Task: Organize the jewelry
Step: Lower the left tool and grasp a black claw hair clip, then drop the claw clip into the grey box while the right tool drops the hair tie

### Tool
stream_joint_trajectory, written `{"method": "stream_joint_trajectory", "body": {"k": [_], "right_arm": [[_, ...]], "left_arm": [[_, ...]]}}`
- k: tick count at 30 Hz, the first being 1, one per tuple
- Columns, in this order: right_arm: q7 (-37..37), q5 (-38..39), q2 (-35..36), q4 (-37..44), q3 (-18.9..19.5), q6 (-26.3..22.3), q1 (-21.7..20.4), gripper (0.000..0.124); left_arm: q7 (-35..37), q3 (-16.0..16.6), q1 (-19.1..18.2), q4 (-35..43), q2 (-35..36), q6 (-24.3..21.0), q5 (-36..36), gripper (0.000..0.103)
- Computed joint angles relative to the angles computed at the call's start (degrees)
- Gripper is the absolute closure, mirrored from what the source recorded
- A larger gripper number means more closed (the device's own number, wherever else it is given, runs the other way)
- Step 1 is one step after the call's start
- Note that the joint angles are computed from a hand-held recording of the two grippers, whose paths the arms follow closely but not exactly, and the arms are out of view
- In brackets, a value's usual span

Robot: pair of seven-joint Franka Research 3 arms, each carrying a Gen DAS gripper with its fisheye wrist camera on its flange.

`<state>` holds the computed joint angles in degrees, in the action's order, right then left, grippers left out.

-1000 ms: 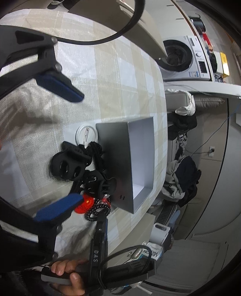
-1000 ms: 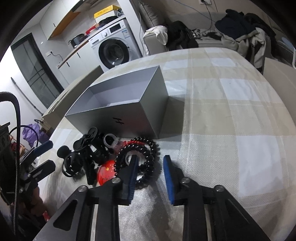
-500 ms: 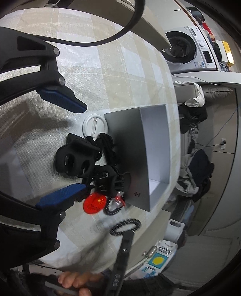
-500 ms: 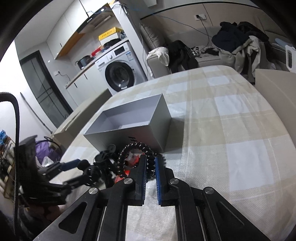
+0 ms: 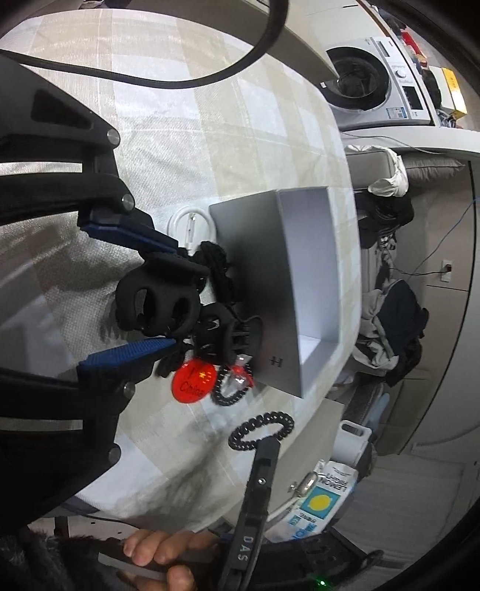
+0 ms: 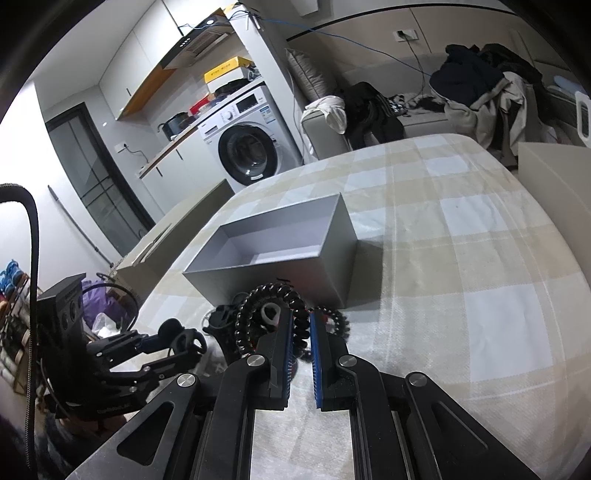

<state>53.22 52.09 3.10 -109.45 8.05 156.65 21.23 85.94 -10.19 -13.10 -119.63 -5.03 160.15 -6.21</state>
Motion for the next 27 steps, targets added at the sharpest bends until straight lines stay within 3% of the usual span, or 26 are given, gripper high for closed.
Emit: {"method": "stream_joint_trajectory", "body": {"k": [14,27], "right_arm": [[3.42,-3.90,2.26,5.37,0.26,1.42,0.25,0.116],[8.45,-7.34,6.65,12.96,1.22,2.72,-0.13,0.116]], "left_arm": [[-6.42,0.27,1.36,2.34,0.97,7.54,3.87,0.062],[-7.05,-0.17,3.35,8.27,5.12,7.42,7.22,0.062]]}}
